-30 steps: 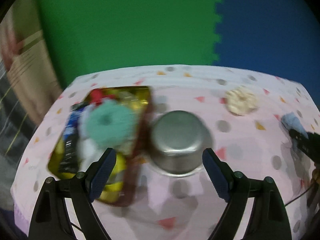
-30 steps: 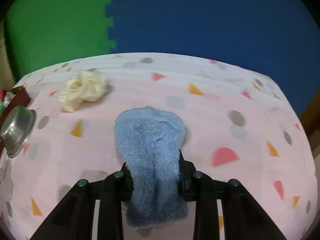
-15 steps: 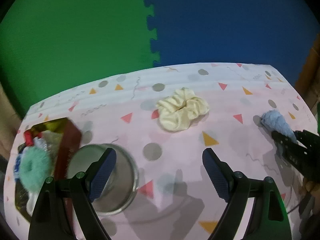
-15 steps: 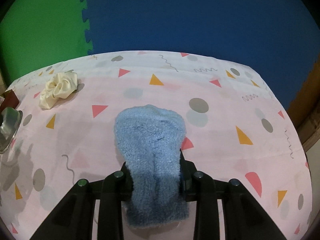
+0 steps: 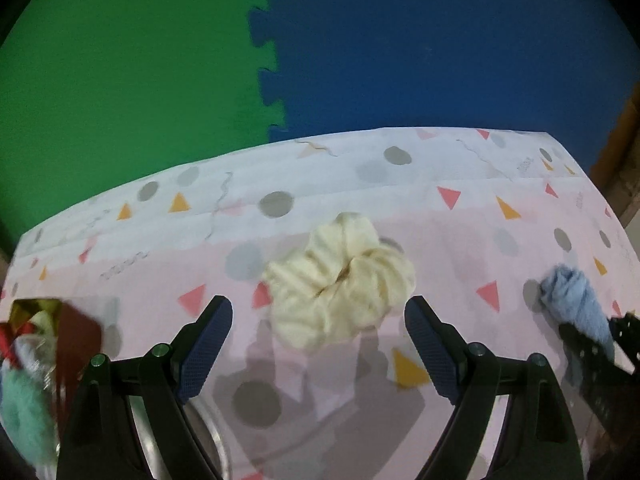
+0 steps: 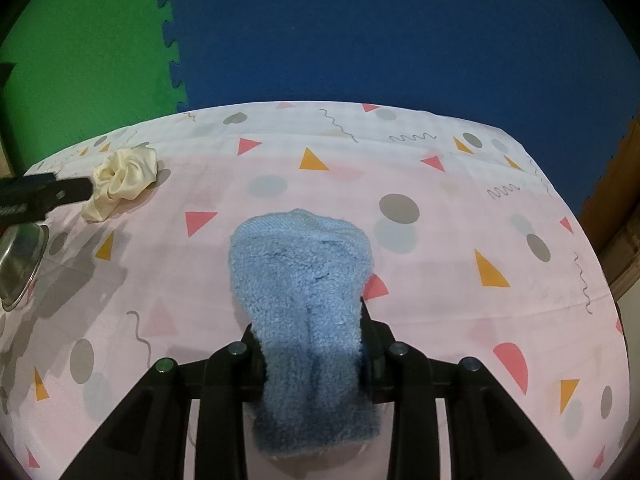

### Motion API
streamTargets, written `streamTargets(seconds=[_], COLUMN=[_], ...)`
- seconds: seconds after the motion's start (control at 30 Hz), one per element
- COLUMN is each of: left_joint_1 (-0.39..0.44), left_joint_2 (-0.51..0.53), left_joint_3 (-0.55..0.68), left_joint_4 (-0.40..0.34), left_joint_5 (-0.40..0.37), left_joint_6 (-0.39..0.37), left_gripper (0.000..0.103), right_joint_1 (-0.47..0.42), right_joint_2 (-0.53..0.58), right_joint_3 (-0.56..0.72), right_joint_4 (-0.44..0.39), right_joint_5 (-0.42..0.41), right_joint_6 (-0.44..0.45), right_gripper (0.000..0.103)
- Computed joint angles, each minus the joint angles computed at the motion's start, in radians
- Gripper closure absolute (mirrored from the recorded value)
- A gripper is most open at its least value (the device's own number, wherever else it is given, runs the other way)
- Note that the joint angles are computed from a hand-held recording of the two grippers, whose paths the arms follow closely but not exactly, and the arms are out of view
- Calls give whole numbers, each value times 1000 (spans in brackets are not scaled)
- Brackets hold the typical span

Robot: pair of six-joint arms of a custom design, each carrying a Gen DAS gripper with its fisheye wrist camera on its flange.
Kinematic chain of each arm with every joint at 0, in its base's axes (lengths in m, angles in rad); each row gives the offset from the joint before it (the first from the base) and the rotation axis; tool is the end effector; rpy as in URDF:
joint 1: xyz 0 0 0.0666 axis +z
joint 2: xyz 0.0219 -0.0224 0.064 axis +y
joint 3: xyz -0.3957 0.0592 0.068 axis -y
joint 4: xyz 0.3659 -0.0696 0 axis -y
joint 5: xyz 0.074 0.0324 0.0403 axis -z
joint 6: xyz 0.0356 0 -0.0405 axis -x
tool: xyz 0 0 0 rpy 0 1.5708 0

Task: Organize soft objects
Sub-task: 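Grasp the cream satin scrunchie with the left gripper while the right holds the towel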

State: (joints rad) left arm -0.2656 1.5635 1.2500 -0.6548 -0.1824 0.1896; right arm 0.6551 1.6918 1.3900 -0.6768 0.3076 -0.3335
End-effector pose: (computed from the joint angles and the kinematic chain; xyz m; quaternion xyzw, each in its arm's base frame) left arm 0.4809 -0.1245 0.3240 0.0091 0.9513 0.0181 0.3075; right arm 0.4403 0.3242 0.3168 -0.1072 0.9402 0.0078 0.3233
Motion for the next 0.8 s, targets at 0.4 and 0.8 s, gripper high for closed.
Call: streamTargets(seconds=[0.4, 0.8], left_joint_1=[28, -2], left_joint_2=[115, 13], left_joint_3=[84, 10], left_joint_4=[-72, -53], left_joint_5=[86, 127], left_joint_6=[83, 54], left_gripper=[53, 91], right_joint_1=[-2, -1], right_joint_2=[-1, -1], right_joint_3=[-2, -2], right_joint_4=[5, 5], right_joint_5=[-11, -11], right_joint_6=[-5, -8], right_gripper=[70, 70])
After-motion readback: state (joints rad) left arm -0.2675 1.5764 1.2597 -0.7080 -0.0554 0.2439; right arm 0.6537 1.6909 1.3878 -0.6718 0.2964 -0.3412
